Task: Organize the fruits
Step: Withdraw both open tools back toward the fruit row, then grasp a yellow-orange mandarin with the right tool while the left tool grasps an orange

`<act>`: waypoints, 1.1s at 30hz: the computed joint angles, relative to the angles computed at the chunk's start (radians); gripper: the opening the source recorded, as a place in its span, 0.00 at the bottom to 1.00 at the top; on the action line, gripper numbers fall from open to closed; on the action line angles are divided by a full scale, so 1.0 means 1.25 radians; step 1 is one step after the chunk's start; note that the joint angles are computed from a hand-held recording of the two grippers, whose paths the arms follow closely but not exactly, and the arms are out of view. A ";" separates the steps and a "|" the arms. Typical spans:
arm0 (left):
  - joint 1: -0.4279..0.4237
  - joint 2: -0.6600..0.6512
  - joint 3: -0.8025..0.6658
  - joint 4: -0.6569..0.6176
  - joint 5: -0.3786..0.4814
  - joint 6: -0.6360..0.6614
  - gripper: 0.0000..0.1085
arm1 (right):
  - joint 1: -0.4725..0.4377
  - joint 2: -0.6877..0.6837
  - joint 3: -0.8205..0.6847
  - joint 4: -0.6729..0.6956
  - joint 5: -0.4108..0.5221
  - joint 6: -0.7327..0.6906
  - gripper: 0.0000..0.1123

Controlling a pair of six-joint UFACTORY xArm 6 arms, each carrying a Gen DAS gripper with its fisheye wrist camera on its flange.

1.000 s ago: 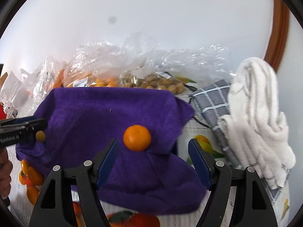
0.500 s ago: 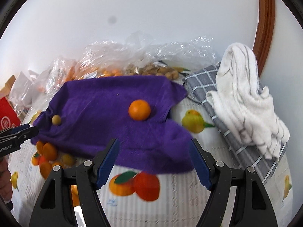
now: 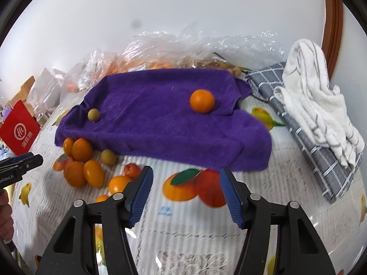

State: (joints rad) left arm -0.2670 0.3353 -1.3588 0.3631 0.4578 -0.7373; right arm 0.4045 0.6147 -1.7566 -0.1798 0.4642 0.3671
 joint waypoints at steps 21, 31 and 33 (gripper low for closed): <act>0.007 -0.027 0.114 -0.099 -0.099 0.053 0.52 | 0.048 0.136 -0.178 0.352 0.099 -0.232 0.41; 0.005 0.022 0.072 -0.179 -0.164 0.111 0.52 | 0.044 0.106 -0.145 0.383 0.086 -0.260 0.28; 0.003 0.046 0.037 -0.208 -0.161 0.138 0.50 | 0.037 0.058 -0.069 0.311 0.025 -0.221 0.28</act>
